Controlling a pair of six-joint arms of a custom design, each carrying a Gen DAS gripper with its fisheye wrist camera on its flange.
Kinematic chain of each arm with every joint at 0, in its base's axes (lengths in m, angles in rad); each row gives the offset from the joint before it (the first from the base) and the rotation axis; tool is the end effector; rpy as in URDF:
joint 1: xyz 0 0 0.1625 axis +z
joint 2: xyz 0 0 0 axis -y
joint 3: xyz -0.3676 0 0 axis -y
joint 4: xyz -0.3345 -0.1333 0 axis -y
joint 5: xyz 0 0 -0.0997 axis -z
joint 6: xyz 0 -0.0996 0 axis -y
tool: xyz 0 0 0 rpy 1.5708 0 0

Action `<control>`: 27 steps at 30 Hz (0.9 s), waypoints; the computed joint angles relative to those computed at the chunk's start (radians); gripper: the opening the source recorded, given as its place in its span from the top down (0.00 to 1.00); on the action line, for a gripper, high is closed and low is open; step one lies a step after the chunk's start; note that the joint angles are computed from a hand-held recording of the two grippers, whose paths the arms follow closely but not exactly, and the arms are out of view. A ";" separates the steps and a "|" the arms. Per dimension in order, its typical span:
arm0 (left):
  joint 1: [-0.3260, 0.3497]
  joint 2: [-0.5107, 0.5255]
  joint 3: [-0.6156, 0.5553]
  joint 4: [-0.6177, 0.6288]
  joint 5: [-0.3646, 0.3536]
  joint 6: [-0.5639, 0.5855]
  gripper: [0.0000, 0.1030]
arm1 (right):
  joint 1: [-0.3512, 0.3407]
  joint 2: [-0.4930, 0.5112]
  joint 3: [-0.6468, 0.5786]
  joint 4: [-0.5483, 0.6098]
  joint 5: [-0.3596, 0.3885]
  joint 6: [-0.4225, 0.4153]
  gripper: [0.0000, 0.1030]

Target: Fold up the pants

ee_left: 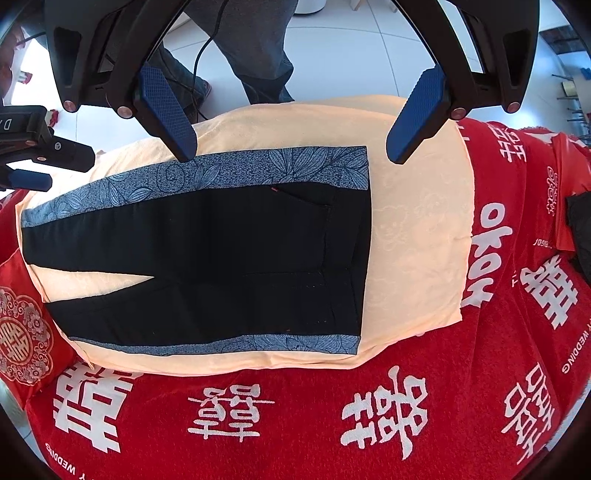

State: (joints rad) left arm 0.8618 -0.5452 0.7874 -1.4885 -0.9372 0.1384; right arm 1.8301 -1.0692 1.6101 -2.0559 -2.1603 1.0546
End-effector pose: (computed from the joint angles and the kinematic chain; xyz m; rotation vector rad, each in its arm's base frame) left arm -0.3150 -0.6625 0.1650 1.1239 2.1730 0.1583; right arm 0.2185 -0.5198 0.2244 -0.9901 -2.4143 0.4261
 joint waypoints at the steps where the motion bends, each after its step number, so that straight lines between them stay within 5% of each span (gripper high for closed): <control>1: -0.001 -0.001 0.002 -0.003 0.001 0.001 0.00 | 0.000 0.000 -0.002 0.002 0.000 0.000 0.00; 27: -0.010 -0.024 0.043 -0.042 0.017 -0.011 0.00 | 0.007 -0.009 -0.003 0.019 -0.019 0.001 0.00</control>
State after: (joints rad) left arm 0.8520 -0.5691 0.8301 -1.5302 -0.9206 0.1269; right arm 1.8370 -1.0784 1.6071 -2.0371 -2.1797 1.0558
